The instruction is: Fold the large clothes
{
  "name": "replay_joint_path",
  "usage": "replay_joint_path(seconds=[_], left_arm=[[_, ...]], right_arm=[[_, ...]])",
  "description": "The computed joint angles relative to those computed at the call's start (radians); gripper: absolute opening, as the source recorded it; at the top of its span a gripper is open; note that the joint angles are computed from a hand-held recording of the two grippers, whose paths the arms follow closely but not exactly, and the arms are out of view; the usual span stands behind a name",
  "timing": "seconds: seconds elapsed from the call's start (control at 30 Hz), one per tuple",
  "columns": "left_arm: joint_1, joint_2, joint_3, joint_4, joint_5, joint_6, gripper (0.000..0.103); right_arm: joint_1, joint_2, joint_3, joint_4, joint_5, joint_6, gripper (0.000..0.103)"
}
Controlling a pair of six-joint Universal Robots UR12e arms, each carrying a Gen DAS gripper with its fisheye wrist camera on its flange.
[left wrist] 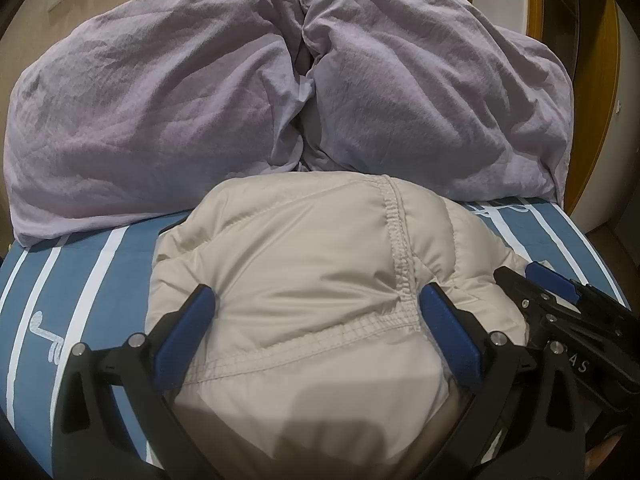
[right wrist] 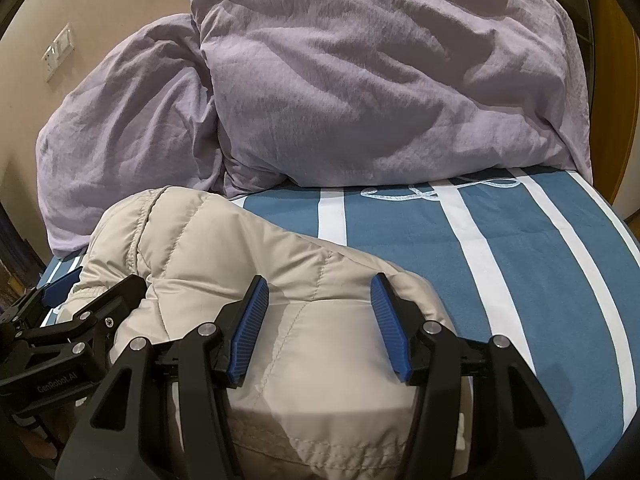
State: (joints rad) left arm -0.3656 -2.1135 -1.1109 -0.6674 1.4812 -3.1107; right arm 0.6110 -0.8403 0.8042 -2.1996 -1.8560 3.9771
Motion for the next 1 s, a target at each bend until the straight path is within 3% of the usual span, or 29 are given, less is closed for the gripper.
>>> replay_joint_path(seconds=[0.33, 0.5, 0.7, 1.0], left_arm=[[-0.002, -0.005, 0.008, -0.008, 0.013, 0.002, 0.101], [-0.003, -0.003, 0.022, -0.046, 0.016, 0.009, 0.101], [0.002, 0.018, 0.015, -0.07, 0.008, 0.03, 0.101], [0.029, 0.065, -0.025, -0.097, -0.026, 0.004, 0.101]], right_arm=[[-0.001, 0.005, -0.012, 0.022, 0.001, -0.002, 0.056], [0.0, 0.015, -0.046, 0.075, 0.003, -0.01, 0.057], [0.004, 0.013, -0.077, 0.157, -0.026, -0.017, 0.065], [0.01, -0.035, -0.027, 0.162, -0.038, 0.023, 0.077]])
